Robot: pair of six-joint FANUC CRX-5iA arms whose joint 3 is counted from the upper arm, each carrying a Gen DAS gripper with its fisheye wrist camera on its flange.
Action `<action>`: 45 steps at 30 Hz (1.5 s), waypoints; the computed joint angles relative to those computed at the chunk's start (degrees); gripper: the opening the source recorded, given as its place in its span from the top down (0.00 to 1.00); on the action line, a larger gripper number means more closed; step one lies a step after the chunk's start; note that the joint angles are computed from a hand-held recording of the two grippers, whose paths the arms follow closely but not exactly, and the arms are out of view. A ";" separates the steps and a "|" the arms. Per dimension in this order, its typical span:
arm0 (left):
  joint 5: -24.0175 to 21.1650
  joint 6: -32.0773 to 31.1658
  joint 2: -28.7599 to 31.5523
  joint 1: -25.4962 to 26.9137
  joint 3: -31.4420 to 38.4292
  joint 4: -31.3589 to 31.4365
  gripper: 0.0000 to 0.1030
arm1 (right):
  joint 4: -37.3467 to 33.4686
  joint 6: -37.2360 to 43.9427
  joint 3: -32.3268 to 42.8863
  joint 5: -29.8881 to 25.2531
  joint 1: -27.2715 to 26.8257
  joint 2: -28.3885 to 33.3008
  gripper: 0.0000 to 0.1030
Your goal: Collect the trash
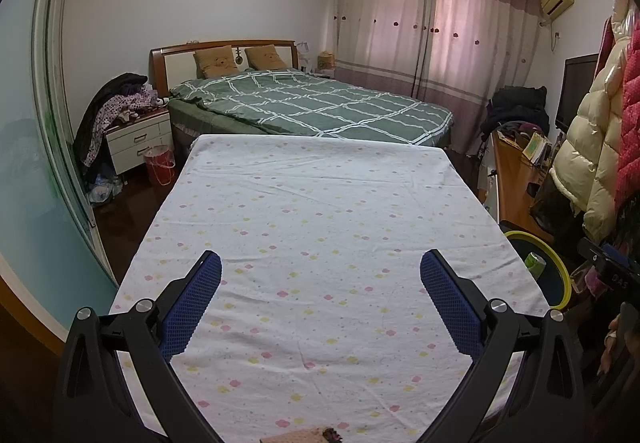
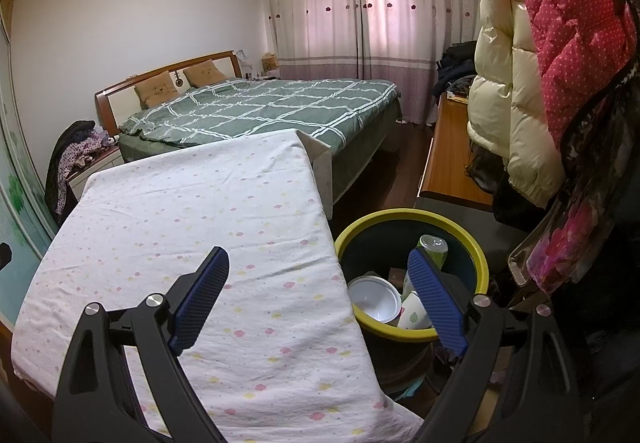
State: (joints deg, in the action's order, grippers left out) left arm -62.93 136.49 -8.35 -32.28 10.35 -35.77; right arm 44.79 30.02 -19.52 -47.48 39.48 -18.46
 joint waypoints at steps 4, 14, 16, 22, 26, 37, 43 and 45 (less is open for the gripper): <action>-0.02 -0.14 0.12 0.18 0.04 0.29 0.05 | -0.01 -0.08 -0.20 0.12 -0.07 0.08 0.16; 1.88 -5.85 3.40 6.65 1.23 6.67 0.05 | -5.27 4.91 4.22 2.84 -3.51 5.14 0.13; 2.21 -8.43 5.58 9.76 2.42 8.92 0.05 | -7.02 6.95 6.62 3.57 -4.60 7.85 0.13; 1.96 -12.99 14.24 16.19 8.73 9.90 0.05 | -16.57 15.61 19.44 3.09 -7.65 20.57 0.07; 3.45 -15.18 19.61 20.83 11.73 12.58 0.05 | -24.82 23.68 30.02 -1.40 -8.27 29.24 0.07; 1.57 -21.67 26.98 28.57 14.24 23.55 0.05 | -29.60 32.21 47.82 -12.62 -6.89 43.66 0.06; -1.64 -23.26 30.01 27.59 18.42 21.09 0.03 | -28.31 32.53 48.73 -13.35 -6.54 44.78 0.05; -1.63 -23.30 30.05 27.71 18.50 21.19 0.03 | -28.32 32.64 49.26 -13.65 -6.56 45.07 0.05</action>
